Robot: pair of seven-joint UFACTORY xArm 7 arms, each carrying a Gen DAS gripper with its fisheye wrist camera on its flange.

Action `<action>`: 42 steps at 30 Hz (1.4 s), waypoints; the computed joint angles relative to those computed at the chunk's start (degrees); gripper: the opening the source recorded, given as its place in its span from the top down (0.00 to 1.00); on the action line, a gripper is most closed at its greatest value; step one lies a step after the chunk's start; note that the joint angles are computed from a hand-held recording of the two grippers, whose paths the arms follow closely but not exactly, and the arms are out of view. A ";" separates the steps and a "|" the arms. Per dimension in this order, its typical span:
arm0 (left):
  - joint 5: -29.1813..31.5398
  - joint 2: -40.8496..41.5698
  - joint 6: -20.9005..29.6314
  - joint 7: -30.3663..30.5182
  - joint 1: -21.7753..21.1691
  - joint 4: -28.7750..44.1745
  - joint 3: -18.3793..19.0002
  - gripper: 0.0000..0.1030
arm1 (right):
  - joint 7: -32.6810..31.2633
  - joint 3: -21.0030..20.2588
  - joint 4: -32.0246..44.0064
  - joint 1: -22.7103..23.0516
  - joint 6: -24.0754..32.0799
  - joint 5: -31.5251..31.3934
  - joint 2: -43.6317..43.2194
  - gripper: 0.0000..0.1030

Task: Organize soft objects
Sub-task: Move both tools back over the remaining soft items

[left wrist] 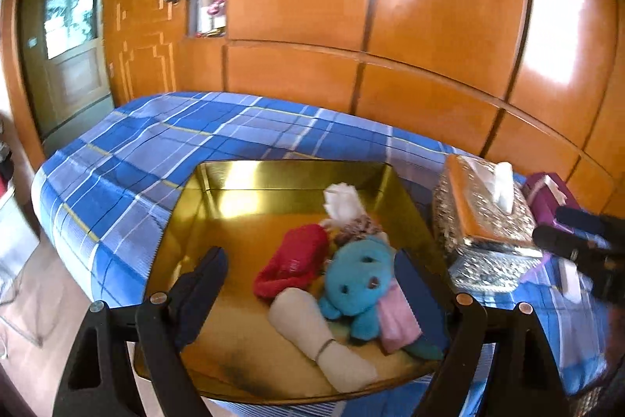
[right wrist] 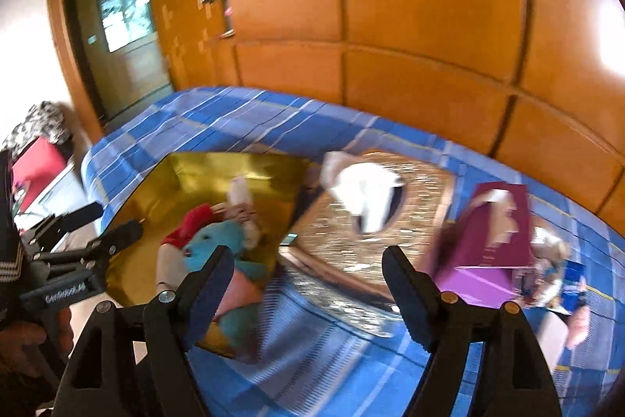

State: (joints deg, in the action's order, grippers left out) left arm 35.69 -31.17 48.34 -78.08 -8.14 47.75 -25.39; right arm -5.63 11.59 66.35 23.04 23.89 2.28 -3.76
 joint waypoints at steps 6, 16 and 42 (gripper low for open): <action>0.67 2.72 0.05 0.63 -1.33 2.17 -1.14 0.14 | 2.96 -1.69 -3.17 -2.66 -2.51 -1.40 -3.78 0.23; 2.22 5.67 0.19 1.35 -4.10 4.13 -1.04 0.14 | 11.45 -3.19 -5.94 -9.77 -4.65 -6.80 -7.23 0.23; 4.85 24.25 -4.70 15.94 -15.99 19.62 3.19 0.12 | 57.33 -9.01 -1.76 -30.68 -3.93 -40.82 -1.13 0.19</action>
State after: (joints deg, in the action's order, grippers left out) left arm 40.54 -6.93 43.64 -62.14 -24.14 67.38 -22.20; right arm 51.69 2.58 64.59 -7.65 19.96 -38.54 -4.89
